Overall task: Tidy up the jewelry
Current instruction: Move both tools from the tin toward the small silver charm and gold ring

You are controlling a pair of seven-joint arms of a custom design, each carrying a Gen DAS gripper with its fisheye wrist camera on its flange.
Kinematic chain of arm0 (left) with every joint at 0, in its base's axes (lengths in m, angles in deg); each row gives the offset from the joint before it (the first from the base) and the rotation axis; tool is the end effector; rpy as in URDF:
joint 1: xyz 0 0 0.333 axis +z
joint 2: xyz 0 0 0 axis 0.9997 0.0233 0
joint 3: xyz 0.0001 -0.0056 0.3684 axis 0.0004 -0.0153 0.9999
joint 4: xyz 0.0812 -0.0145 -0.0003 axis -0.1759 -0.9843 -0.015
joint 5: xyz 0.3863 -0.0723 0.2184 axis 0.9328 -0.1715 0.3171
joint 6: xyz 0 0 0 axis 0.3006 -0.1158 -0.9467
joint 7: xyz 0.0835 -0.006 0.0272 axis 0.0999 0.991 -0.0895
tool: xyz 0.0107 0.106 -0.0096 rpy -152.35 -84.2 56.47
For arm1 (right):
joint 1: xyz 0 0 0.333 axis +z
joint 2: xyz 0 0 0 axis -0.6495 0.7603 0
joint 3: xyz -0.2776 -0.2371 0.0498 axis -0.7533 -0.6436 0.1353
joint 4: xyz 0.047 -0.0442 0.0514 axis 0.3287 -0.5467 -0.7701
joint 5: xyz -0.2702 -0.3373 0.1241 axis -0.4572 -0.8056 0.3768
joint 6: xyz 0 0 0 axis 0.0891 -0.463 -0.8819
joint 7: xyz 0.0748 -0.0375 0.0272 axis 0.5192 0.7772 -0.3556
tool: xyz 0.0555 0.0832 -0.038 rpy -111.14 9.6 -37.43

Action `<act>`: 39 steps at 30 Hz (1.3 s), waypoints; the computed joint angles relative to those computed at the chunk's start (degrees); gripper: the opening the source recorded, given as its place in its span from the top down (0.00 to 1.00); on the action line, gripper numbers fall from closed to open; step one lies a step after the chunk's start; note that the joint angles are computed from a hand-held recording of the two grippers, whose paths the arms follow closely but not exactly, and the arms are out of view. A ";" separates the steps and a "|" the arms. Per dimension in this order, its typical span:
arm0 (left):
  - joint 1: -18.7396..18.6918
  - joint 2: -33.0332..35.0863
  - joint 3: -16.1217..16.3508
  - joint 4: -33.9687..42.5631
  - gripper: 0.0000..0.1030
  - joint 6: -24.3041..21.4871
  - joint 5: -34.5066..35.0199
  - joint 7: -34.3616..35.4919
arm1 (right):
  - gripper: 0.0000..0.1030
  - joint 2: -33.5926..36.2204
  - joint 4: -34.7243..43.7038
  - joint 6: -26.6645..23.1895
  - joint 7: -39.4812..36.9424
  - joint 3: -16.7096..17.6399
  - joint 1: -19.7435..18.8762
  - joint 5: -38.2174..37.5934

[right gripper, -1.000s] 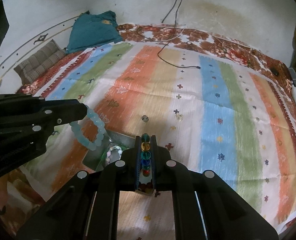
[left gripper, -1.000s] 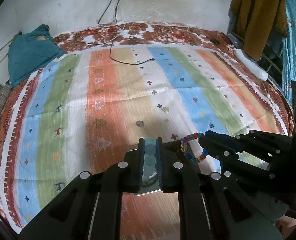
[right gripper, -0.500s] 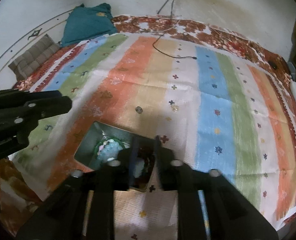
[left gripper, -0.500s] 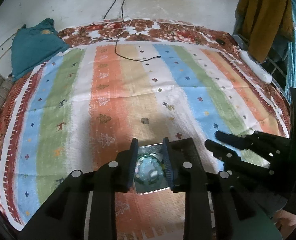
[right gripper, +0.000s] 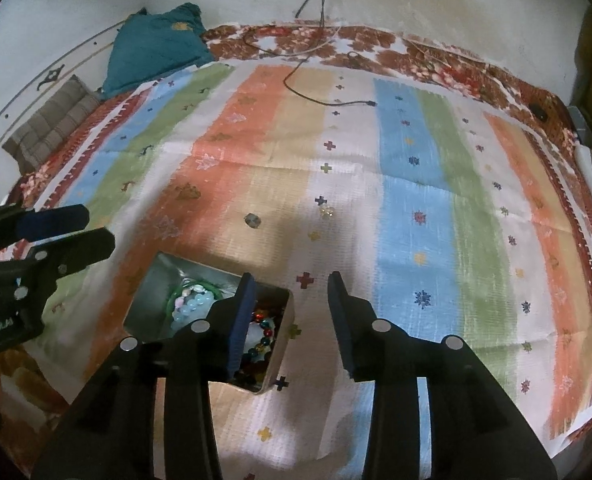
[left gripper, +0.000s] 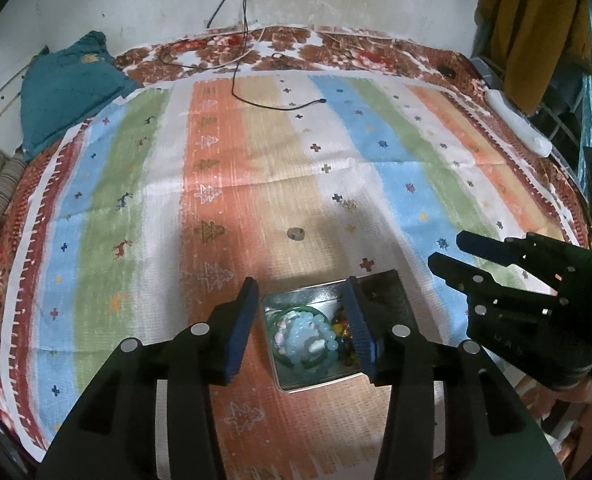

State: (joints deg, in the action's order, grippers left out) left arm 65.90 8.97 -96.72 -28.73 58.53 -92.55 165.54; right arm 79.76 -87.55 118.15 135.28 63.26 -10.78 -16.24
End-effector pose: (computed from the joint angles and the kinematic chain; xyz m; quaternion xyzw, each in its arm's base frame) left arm 0.5528 -0.4579 0.5719 -0.3896 0.8733 -0.2848 0.0666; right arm 0.4780 0.4014 0.5603 -0.5613 0.7800 -0.2218 0.1655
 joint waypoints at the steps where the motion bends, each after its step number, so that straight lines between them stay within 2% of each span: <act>1: -0.01 0.30 -0.01 0.35 0.54 -0.27 -0.01 0.05 | 0.59 0.04 -0.02 0.04 -0.26 -0.16 -0.12 0.27; 6: -0.44 2.25 0.13 2.50 0.52 -2.02 1.16 -0.43 | 0.56 0.17 -0.65 1.78 -1.65 -1.21 -1.21 2.84; 8: -1.34 3.15 0.85 3.36 0.52 -1.52 4.26 -2.90 | 0.54 0.32 -0.76 2.32 -1.81 -1.43 -1.63 3.32; 13: -1.53 5.94 0.71 6.76 0.52 -3.38 5.30 -3.89 | 0.53 1.67 0.50 1.13 -3.27 -1.80 -2.08 2.79; 17: -2.60 7.54 1.12 8.66 0.52 -4.33 8.70 -3.61 | 0.53 2.26 0.58 1.59 -4.10 -2.46 -2.57 3.79; 27: -3.72 11.76 1.41 13.62 0.52 -8.12 10.78 -2.48 | 0.53 4.42 1.58 1.37 -6.20 -3.80 -3.42 5.54; 39: -4.85 17.35 1.71 20.52 0.52 -13.02 10.60 -1.94 | 0.52 6.48 2.05 3.60 -7.86 -5.05 -4.50 7.92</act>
